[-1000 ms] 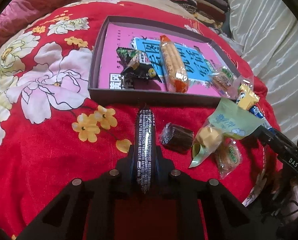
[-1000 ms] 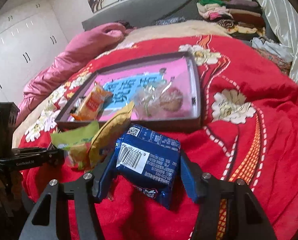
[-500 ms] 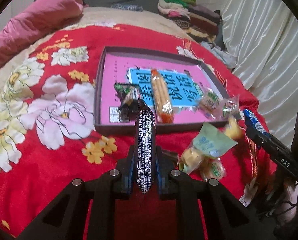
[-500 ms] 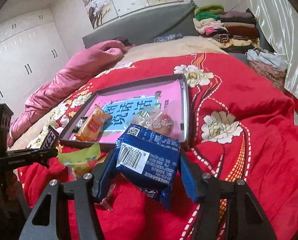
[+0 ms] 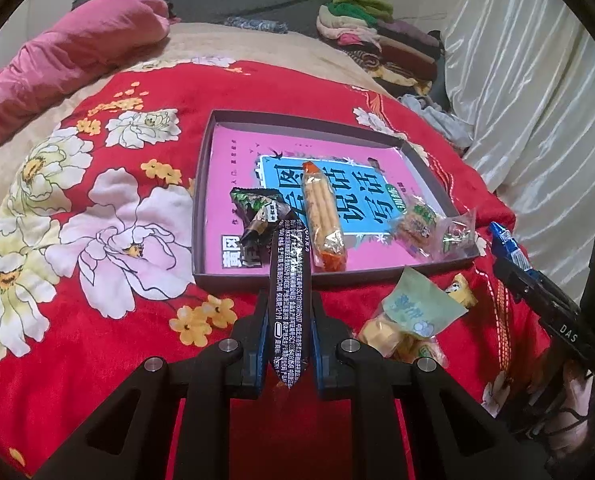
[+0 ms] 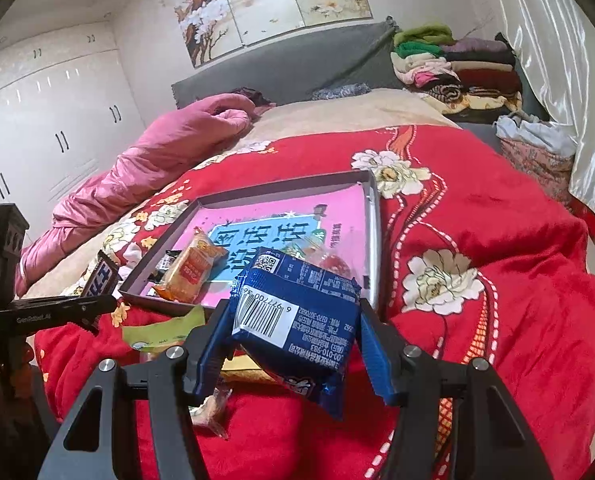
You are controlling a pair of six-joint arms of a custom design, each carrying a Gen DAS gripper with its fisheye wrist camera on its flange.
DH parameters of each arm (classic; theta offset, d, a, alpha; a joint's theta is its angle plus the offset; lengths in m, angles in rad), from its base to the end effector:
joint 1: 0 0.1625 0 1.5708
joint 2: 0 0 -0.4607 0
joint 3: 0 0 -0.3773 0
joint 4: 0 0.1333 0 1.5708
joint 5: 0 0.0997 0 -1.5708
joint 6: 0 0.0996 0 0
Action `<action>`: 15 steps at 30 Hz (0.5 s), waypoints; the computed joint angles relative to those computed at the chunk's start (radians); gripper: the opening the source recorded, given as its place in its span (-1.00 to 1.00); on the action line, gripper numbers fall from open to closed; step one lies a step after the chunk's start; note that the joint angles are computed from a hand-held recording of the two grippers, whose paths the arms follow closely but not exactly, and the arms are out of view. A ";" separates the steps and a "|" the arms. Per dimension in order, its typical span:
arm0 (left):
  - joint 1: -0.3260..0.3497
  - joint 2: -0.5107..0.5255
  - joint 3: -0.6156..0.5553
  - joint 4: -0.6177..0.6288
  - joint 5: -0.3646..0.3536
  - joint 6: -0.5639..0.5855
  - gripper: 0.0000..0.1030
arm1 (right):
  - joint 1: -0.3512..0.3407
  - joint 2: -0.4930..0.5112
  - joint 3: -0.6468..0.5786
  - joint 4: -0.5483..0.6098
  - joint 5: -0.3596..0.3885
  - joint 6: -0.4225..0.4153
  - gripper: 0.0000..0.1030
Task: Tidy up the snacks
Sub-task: 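Carry the Snickers bar with the left tool over the tray while the right tool carries the blue packet there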
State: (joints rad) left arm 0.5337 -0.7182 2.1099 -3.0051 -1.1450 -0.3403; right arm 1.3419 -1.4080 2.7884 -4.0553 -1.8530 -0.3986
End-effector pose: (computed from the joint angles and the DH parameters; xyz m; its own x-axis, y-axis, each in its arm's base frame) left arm -0.3569 -0.4135 0.0080 -0.7381 0.5610 -0.3748 0.6511 0.7378 -0.1779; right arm 0.0401 -0.2931 0.2926 -0.8497 0.2540 0.4621 -0.2471 0.5824 -0.7744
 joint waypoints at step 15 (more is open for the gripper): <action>0.014 0.020 -0.038 -0.027 0.003 0.011 -0.67 | 0.086 0.073 -0.070 0.015 -0.034 -0.027 0.16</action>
State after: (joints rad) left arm 0.5474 -0.6981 2.0722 -3.0322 -1.1420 -0.3292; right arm 1.4281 -1.3350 2.7182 -4.0399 -1.8871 -0.4256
